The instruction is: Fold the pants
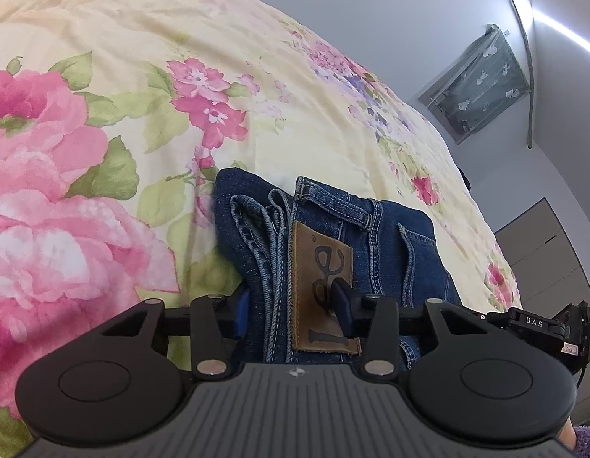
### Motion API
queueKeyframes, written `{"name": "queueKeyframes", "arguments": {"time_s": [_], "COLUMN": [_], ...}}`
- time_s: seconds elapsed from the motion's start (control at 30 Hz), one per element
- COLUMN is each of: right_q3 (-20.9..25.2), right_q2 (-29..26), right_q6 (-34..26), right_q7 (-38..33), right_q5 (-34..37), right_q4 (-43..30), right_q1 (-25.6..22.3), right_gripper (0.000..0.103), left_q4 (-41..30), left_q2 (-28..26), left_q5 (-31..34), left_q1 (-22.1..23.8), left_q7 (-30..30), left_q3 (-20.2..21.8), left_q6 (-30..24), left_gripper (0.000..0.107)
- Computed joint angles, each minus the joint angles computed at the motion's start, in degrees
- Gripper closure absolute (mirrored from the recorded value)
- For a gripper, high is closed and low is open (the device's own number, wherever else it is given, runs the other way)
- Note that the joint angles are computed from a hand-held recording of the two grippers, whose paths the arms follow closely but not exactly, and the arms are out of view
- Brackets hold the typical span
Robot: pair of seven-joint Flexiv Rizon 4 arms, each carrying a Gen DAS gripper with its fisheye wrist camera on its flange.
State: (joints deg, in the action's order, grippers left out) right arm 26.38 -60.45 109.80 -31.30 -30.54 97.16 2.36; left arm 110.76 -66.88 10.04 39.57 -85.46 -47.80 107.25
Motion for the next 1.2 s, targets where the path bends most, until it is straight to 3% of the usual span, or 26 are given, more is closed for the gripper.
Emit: {"name": "queueKeyframes", "arguments": {"time_s": [0.17, 0.4, 0.5, 0.7, 0.93, 1.07, 1.2], "right_q3": [-3.61, -6.37, -5.42, 2.15, 14.12, 20.90, 26.46], "right_q2": [1.99, 6.64, 8.75, 8.27, -3.54, -10.86, -17.90], "right_q6": [3.18, 3.18, 1.24, -4.43, -10.67, -17.55, -24.94], "right_q7": [-1.43, -1.96, -3.23, -5.07, -9.44, -14.07, -19.51], "right_q5": [1.18, 0.76, -0.89, -3.62, -4.01, -4.31, -3.79], "right_q4": [1.51, 3.75, 3.53, -0.89, -16.12, -26.61, -38.84], "right_q1": [2.90, 5.19, 4.97, 2.88, 5.74, 9.37, 14.56], "right_gripper": [0.080, 0.087, 0.087, 0.088, 0.088, 0.088, 0.088], "left_q4": [1.04, 2.49, 3.82, 7.27, 8.08, 6.23, 2.60], "left_q2": [1.57, 5.70, 9.05, 16.98, 26.26, 26.02, 23.80], "left_q5": [-0.99, -1.73, -1.53, -2.20, -7.06, -10.19, -13.50], "left_q1": [0.05, -0.15, 0.25, 7.29, 13.42, 15.06, 12.89], "left_q7": [-2.55, -5.70, -5.78, -5.19, 0.28, 3.75, 7.30], "left_q3": [0.46, 1.21, 1.53, -0.80, 0.94, 2.56, 6.61], "left_q6": [0.74, -0.25, -0.38, -4.36, -9.51, -10.43, -11.75], "left_gripper": [0.074, 0.081, 0.081, 0.081, 0.081, 0.081, 0.081]}}
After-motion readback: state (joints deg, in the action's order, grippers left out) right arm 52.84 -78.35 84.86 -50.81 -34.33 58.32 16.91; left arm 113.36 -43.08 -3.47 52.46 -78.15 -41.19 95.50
